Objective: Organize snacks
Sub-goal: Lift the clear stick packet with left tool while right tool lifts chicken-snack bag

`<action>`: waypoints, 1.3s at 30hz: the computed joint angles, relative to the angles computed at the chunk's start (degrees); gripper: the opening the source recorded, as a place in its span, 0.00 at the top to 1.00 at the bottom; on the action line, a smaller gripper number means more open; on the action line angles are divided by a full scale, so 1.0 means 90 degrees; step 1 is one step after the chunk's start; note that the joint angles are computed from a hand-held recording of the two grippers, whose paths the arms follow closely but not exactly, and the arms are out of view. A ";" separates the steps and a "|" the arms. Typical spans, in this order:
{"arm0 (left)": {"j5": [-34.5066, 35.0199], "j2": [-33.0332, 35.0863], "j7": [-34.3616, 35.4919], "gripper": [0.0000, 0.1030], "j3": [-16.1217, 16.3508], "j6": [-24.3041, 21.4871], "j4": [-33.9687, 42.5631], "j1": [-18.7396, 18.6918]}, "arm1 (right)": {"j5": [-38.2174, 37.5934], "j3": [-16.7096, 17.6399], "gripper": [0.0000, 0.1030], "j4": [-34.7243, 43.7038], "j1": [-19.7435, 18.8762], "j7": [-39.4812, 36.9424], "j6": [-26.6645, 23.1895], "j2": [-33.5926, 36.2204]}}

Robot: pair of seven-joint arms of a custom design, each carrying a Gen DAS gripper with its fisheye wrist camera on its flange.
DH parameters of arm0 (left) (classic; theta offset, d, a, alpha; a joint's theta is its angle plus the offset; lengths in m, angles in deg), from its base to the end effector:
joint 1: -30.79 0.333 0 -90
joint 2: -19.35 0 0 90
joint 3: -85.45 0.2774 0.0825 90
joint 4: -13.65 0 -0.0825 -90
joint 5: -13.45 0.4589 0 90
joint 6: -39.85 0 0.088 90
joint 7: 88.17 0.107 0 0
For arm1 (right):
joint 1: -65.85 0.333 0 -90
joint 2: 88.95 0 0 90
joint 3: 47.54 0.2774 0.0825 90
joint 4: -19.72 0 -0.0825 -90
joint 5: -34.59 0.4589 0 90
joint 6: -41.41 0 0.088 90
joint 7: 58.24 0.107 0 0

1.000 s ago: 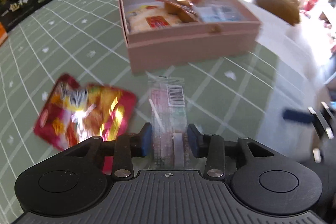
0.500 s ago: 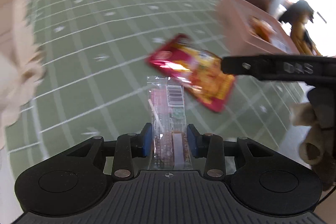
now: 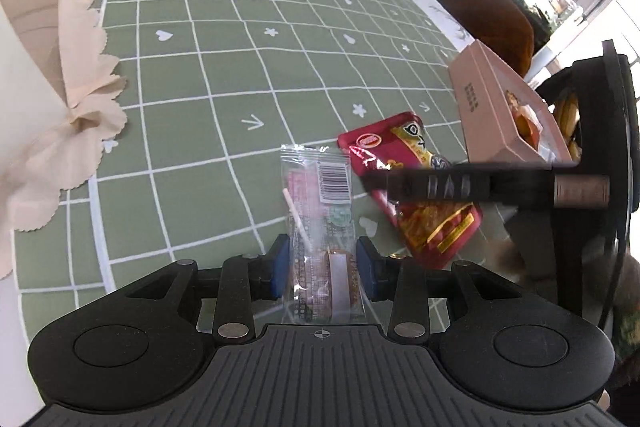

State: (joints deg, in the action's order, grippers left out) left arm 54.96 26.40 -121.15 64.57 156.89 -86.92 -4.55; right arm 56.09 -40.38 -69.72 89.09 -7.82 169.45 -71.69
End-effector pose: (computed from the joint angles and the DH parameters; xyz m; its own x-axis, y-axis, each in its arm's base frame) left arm 0.4179 -0.5454 0.4637 0.6477 -0.6546 0.3899 -0.4772 -0.7475 -0.4621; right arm 0.6419 0.3793 0.4569 0.8667 -0.4896 -0.0955 -0.4692 -0.7351 -0.4894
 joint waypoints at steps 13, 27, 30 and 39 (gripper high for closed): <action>0.0154 0.0019 0.0176 0.60 0.0049 0.0758 -0.0163 0.0129 | -0.0767 -0.0274 0.17 -0.1696 -0.0246 0.1529 0.0383 -0.1403; 0.0121 0.0451 0.0675 0.60 0.0176 0.1031 0.0296 0.0003 | -0.0171 -0.0137 0.00 -0.2248 -0.0418 0.0848 0.1238 -0.1604; 0.0141 0.0454 0.0618 0.60 0.0191 0.1043 0.0292 -0.0021 | -0.0159 -0.0150 0.08 -0.2009 -0.0417 0.0608 0.0846 -0.1525; 0.0098 0.0486 0.0731 0.60 0.0202 0.1185 0.0304 -0.0003 | -0.0045 -0.0319 0.46 -0.1793 -0.0629 0.0749 0.0226 -0.1621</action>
State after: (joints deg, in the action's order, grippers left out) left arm 55.84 30.77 -114.57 66.39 167.56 -84.19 -4.58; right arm 55.68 -43.25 -85.86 83.43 -1.08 171.48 -86.28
